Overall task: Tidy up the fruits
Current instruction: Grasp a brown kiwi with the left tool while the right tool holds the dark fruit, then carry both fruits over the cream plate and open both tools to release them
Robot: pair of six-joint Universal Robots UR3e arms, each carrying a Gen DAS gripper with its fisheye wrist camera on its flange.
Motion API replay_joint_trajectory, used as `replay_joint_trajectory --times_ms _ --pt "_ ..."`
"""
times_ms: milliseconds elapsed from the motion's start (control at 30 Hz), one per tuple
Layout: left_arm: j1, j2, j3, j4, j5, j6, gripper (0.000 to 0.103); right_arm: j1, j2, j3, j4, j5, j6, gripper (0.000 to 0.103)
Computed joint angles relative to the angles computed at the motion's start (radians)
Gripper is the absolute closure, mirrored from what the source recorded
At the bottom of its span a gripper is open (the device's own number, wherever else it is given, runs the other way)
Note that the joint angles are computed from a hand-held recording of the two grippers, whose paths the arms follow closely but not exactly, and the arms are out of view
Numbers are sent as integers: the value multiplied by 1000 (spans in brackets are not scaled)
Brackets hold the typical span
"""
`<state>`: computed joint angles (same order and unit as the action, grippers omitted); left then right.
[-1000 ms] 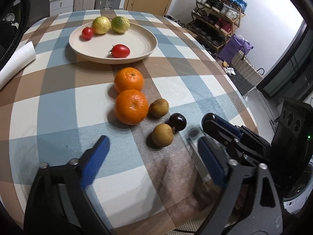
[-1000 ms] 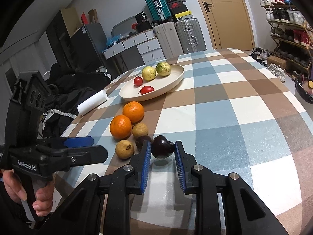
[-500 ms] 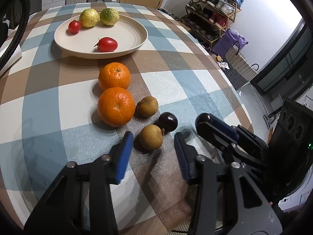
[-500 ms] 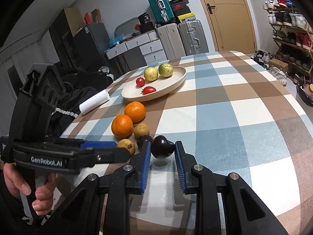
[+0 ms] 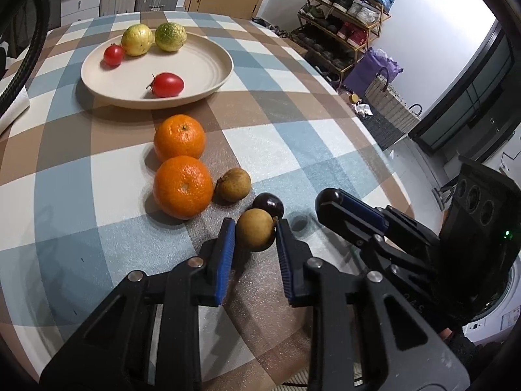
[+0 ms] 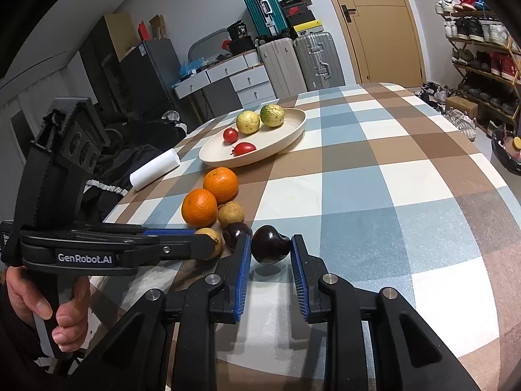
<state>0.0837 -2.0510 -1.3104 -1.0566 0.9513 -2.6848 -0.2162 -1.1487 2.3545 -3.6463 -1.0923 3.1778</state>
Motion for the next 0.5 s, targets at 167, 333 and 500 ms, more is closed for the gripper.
replay_joint_trajectory --times_ms 167,333,500 --pt "36 -3 55 -35 -43 7 80 -12 -9 -30 36 29 -2 78" --pt "76 -55 205 -95 -86 -4 80 -26 -20 -121 132 69 11 78" --pt "86 -214 522 -186 -82 -61 80 -21 -12 -272 253 74 0 78"
